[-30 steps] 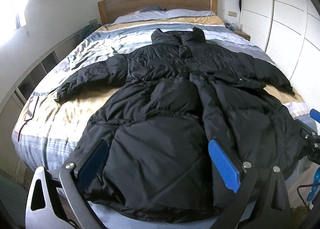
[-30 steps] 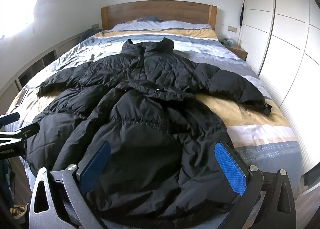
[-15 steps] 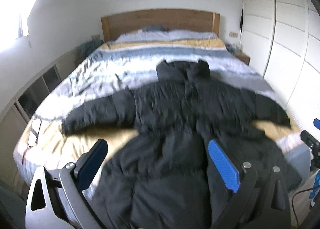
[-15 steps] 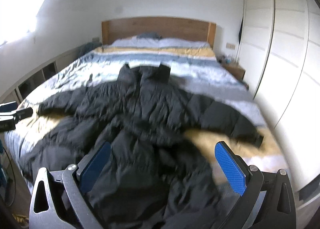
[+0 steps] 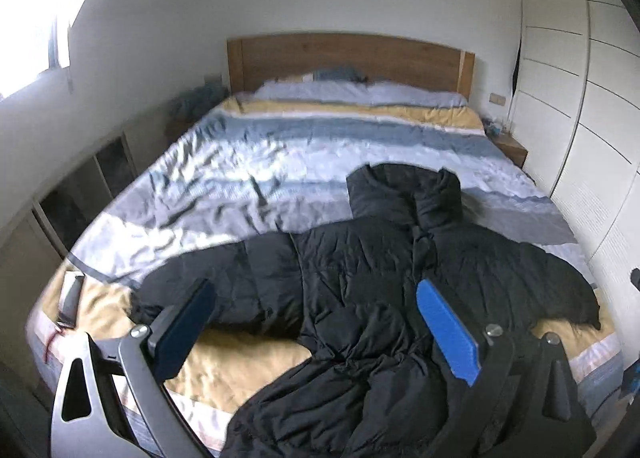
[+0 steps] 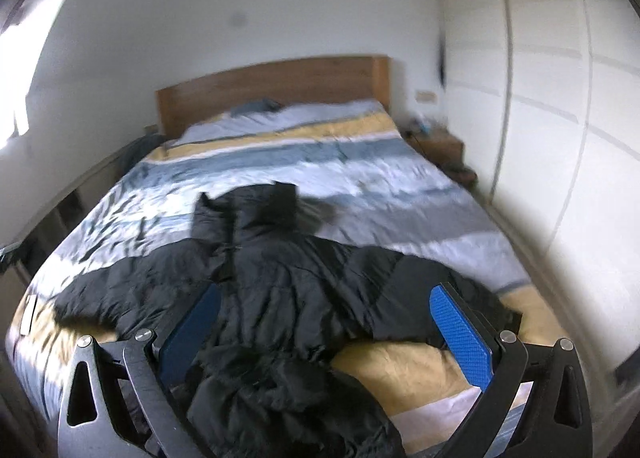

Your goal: Fold large clothes

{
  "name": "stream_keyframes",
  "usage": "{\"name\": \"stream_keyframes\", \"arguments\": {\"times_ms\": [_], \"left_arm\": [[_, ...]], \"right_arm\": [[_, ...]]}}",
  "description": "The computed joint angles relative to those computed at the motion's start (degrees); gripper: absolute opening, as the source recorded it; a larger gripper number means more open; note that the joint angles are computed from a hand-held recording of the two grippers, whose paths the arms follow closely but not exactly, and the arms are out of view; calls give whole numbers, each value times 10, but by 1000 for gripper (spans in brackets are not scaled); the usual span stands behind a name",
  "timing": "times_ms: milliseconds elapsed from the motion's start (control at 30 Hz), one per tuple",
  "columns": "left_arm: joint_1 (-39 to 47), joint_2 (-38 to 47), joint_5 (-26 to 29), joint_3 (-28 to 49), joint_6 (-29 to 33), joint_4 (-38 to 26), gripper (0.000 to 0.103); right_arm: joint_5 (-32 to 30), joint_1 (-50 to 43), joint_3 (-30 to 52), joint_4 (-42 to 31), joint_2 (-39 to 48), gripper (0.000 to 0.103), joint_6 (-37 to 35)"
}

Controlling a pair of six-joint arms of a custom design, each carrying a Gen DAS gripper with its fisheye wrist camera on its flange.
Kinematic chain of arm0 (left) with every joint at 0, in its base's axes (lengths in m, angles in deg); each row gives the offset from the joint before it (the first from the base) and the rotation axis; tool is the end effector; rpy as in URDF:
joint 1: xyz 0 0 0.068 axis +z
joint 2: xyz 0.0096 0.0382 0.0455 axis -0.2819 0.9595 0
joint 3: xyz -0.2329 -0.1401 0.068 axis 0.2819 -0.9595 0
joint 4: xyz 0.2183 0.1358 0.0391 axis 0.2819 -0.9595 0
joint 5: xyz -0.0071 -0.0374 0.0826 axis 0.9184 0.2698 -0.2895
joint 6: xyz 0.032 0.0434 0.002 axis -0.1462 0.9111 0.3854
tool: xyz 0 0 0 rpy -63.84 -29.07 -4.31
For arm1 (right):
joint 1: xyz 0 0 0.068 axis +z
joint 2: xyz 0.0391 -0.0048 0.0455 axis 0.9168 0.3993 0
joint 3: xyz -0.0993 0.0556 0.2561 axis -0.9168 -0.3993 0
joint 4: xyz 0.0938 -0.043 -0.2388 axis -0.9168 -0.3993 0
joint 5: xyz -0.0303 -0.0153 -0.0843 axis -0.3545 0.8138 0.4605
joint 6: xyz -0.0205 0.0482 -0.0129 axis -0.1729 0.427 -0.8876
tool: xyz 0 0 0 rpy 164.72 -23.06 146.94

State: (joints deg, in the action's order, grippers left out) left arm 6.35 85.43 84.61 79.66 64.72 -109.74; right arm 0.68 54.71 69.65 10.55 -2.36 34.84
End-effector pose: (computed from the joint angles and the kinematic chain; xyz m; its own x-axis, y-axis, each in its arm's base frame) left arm 0.3705 0.1430 0.3224 -0.6394 -0.0073 -0.7688 0.0102 0.9998 -0.0180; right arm 0.2542 -0.0528 0.3024 -0.5423 0.1913 -0.8181 0.2460 0.9672 0.0630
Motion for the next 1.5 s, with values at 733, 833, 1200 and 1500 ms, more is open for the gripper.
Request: {"name": "stream_keyframes", "arguments": {"times_ms": [733, 833, 1200, 1500], "left_arm": [[-32, 198, -122, -22, -24, 122, 102], [-26, 209, -129, -8, -31, 117, 102], [0, 225, -139, 10, -46, 111, 102], [8, 202, -118, -13, -47, 111, 102]], "right_arm": [[-194, -299, 106, 235, 530, 103, 190], [-215, -320, 128, 236, 561, 103, 210], [-283, -369, 186, 281, 628, 63, 284], [-250, -341, 169, 283, 559, 17, 227]]}}
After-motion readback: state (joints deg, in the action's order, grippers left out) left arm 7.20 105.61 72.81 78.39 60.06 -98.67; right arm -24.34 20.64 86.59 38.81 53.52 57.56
